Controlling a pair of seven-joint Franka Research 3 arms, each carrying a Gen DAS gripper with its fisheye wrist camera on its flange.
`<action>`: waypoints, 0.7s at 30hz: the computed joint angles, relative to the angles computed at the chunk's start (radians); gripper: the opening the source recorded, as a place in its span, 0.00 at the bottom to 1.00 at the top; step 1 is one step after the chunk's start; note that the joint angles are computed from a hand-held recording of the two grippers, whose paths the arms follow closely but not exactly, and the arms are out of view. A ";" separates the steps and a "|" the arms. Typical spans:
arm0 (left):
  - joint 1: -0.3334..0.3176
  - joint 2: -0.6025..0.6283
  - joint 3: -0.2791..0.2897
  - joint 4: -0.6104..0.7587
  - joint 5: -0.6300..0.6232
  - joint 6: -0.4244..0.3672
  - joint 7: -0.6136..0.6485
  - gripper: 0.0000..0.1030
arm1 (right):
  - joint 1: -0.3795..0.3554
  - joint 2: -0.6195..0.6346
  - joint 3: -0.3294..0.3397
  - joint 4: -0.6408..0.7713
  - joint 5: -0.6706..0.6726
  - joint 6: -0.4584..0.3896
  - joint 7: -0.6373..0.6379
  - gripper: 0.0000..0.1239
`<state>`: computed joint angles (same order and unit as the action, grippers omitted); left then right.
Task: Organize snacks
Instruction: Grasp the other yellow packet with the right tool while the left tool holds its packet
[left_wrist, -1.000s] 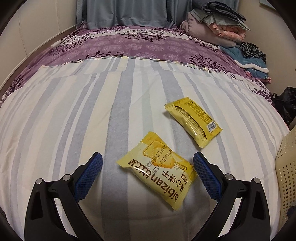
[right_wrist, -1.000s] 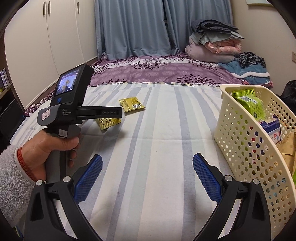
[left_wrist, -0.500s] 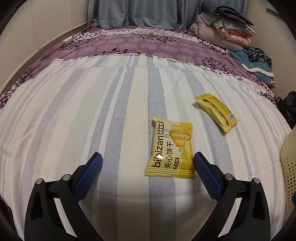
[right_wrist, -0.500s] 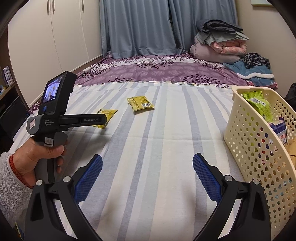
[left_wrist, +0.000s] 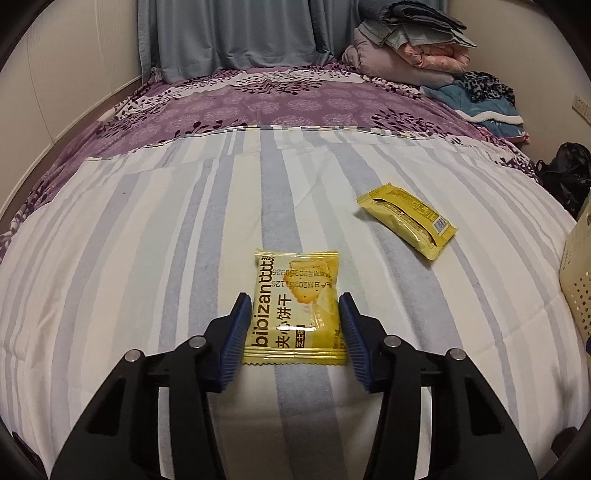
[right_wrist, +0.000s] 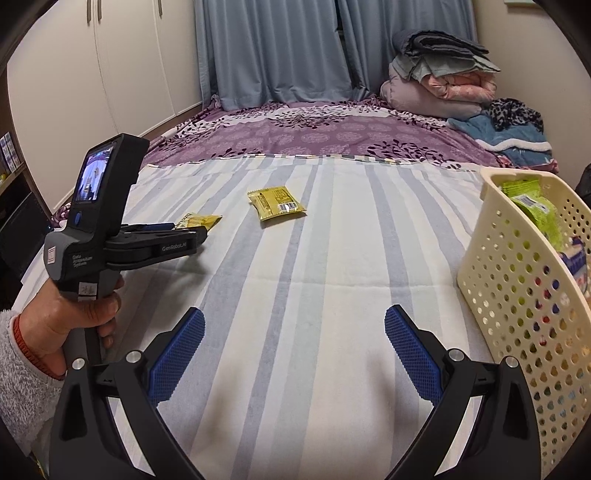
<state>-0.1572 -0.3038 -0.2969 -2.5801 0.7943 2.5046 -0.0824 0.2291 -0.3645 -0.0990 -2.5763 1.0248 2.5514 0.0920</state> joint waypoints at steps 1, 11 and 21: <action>0.000 -0.007 0.002 -0.007 0.001 0.008 -0.001 0.49 | 0.005 0.012 0.004 0.010 0.005 0.004 -0.001 0.79; 0.004 -0.111 -0.013 -0.074 -0.007 0.032 -0.011 0.47 | 0.050 0.203 0.078 0.172 0.049 0.071 -0.018 0.78; 0.009 -0.170 -0.018 -0.142 -0.066 0.083 -0.001 0.37 | 0.065 0.411 0.174 0.360 -0.103 0.102 0.154 0.67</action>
<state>-0.1480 -0.4736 -0.3145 -2.7218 0.7282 2.5877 -0.0835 0.2943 0.0461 0.0755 -2.2160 0.9214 2.6533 0.2460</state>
